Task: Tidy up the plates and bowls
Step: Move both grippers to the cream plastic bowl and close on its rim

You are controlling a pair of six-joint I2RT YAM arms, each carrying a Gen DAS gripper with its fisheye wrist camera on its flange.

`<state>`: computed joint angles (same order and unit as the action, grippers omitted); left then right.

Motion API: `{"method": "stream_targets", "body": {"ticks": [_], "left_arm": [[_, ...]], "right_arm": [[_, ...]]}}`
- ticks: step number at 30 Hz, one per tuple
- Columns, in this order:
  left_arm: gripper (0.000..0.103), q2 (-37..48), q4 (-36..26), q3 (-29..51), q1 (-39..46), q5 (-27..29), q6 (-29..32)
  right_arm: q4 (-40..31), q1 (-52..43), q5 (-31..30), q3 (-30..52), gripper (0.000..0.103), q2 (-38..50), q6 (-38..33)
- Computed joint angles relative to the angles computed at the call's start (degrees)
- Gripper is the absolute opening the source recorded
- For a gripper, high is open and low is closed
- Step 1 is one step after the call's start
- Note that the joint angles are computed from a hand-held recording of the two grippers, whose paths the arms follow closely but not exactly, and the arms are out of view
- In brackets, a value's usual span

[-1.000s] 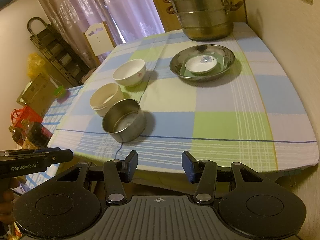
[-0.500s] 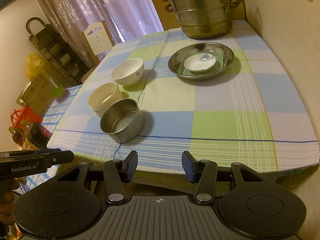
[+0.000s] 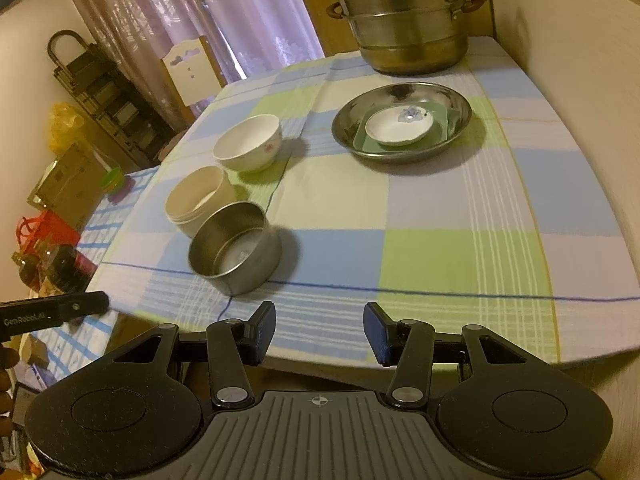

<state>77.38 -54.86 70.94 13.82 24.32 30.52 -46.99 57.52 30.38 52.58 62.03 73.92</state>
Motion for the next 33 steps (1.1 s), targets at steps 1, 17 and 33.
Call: {"method": "stream_targets", "body": {"ticks": [1, 17, 33], "left_arm": [[0.036, 0.9, 0.6, 0.6, 0.2, -0.1, -0.2], [0.036, 27.5, 3.2, 24.4, -1.5, -1.4, -1.1], [0.036, 52.5, -4.5, 53.8, -5.5, -1.4, -0.7]], "right_arm": [[0.5, -1.1, -0.6, 0.0, 0.049, 0.2, -0.9], [13.6, -18.5, -9.4, 9.2, 0.049, 16.6, -14.1], [21.6, -25.6, -17.8, 32.1, 0.049, 43.6, -24.0]]}}
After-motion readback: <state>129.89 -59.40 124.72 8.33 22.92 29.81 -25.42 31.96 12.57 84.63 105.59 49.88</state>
